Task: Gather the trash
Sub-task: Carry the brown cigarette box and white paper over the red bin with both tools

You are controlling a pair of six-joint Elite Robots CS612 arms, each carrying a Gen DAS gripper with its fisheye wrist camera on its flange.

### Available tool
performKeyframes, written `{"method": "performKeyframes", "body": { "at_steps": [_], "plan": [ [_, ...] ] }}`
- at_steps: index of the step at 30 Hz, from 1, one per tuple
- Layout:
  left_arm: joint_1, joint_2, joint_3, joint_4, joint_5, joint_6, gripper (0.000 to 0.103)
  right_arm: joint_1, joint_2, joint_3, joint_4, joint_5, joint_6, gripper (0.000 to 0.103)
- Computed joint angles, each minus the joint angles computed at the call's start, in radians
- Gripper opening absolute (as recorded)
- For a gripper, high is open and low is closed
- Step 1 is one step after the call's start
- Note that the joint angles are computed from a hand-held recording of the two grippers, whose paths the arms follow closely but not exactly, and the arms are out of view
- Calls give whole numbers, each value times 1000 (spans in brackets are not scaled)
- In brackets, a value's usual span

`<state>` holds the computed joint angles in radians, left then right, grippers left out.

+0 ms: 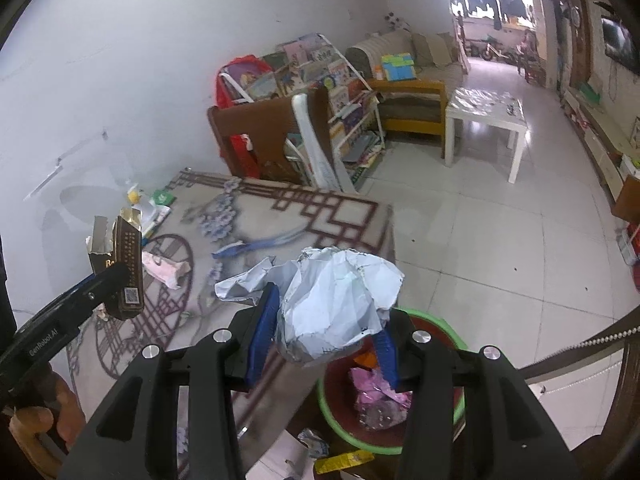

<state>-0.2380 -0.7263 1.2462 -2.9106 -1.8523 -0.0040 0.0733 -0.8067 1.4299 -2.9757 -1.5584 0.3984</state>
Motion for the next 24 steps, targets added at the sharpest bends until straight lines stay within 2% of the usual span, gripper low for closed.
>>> {"method": "performKeyframes", "body": {
  "at_steps": [12, 24],
  "plan": [
    [-33, 25, -28, 101, -31, 5, 46, -41, -14, 48, 35, 22, 28, 45],
    [-57, 43, -54, 173, -42, 49, 46, -59, -17, 73, 59, 24, 69, 45]
  ]
}}
